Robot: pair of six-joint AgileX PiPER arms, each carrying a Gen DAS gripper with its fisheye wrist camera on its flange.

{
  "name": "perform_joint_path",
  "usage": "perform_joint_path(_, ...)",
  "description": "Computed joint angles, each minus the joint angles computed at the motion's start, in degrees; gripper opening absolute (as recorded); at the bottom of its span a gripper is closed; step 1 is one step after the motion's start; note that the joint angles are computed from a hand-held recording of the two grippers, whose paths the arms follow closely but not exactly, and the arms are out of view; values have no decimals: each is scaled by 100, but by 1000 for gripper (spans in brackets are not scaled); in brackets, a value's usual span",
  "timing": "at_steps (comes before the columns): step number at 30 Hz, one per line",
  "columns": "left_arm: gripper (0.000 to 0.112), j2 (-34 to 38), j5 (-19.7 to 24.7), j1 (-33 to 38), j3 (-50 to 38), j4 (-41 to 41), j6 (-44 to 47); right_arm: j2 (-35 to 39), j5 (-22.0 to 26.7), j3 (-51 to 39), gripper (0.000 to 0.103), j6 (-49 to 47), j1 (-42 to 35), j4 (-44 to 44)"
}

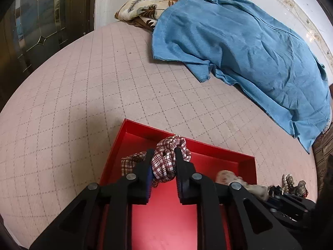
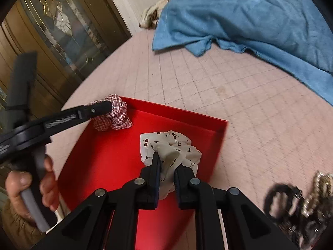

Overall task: Organize jewelry
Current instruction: 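Carry both scrunchies to the red tray and open both tools to drop them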

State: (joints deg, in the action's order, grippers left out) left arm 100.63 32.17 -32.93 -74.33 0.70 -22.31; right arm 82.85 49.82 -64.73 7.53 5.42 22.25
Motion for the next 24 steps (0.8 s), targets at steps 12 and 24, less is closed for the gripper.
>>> perform_joint_path(12, 52, -504, -193, 106, 295, 23, -33, 142, -153, -109, 56, 43, 24, 13)
perform_joint_path(24, 61, -1668, 677, -1054, 646, 2191, -2291, -1645, 946, 289, 59, -123, -989, -89)
